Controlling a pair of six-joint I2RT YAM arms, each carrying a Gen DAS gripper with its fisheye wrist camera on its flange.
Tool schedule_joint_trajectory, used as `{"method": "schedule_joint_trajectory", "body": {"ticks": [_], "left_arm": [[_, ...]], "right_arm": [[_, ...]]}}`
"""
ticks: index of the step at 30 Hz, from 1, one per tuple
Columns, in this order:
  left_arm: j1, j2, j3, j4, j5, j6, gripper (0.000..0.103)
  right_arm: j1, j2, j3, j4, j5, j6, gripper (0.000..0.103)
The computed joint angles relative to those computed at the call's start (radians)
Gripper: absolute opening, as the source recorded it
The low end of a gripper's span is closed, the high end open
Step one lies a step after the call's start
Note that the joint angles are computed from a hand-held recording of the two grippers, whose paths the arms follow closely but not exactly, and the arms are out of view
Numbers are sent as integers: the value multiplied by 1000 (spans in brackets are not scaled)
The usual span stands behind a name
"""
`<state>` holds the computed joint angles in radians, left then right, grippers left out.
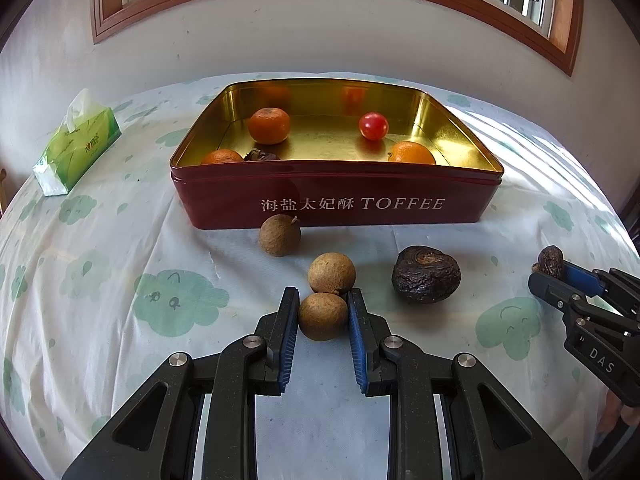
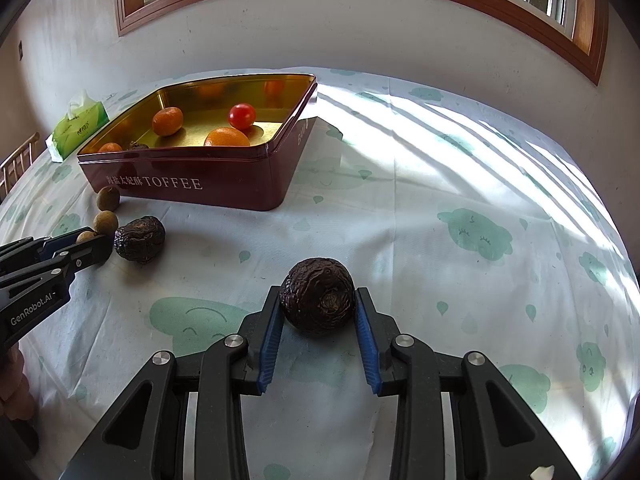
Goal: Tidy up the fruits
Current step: 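Carry the longans and wrinkled dried fruit over the TOFFEE tin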
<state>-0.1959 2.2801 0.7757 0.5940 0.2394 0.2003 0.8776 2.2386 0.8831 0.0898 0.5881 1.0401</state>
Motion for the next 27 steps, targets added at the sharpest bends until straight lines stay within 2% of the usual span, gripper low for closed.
{"method": "schedule_joint_trajectory", "body": {"ticks": [18, 27], "left_arm": [[10, -46, -63, 37, -30, 12, 25], [53, -105, -108, 25, -4, 21, 25]], "right_arm": [[22, -26, 5, -11, -6, 34, 31], [52, -54, 34, -46, 1, 29, 31]]}}
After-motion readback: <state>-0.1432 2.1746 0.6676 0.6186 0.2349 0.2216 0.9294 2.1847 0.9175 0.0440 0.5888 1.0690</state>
